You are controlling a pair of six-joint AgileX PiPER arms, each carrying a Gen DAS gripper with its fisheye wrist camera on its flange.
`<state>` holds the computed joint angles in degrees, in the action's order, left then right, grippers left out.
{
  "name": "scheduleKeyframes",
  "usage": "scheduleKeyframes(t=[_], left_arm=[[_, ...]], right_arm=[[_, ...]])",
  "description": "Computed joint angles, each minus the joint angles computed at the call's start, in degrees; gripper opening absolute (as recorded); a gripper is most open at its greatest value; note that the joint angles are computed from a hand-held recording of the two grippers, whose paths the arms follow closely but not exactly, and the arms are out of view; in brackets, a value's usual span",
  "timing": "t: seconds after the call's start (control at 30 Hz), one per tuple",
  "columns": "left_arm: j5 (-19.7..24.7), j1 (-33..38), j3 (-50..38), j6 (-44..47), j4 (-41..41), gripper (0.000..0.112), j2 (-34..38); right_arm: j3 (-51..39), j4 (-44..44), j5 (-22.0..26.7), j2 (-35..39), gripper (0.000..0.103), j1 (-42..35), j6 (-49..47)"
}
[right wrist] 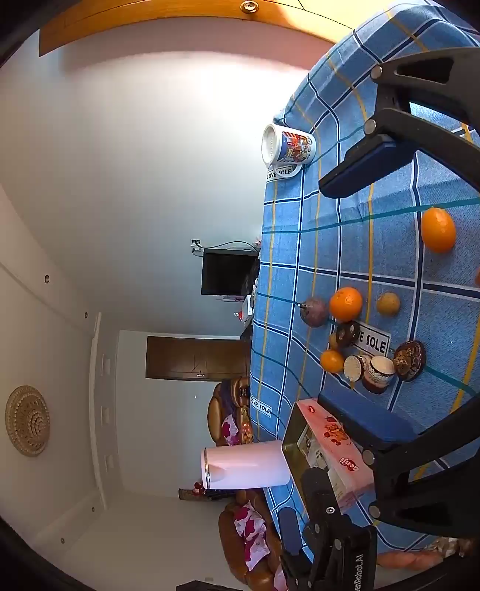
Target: Organize fruits
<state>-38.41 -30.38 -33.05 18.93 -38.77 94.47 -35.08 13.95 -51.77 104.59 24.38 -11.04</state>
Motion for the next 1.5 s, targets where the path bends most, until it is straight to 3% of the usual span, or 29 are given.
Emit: scheduleKeyframes(t=[0.57,1.5], left_arm=[[0.1,1.6,1.0,-4.6,5.3,0.103,0.5],[-0.6,0.8,1.1,-4.5,4.0,0.103,1.1]], right_arm=[[0.6,0.2,-1.3,1.3,0.102,0.1,0.4],[0.3,0.7,-0.3,1.4,0.102,0.5,0.5]])
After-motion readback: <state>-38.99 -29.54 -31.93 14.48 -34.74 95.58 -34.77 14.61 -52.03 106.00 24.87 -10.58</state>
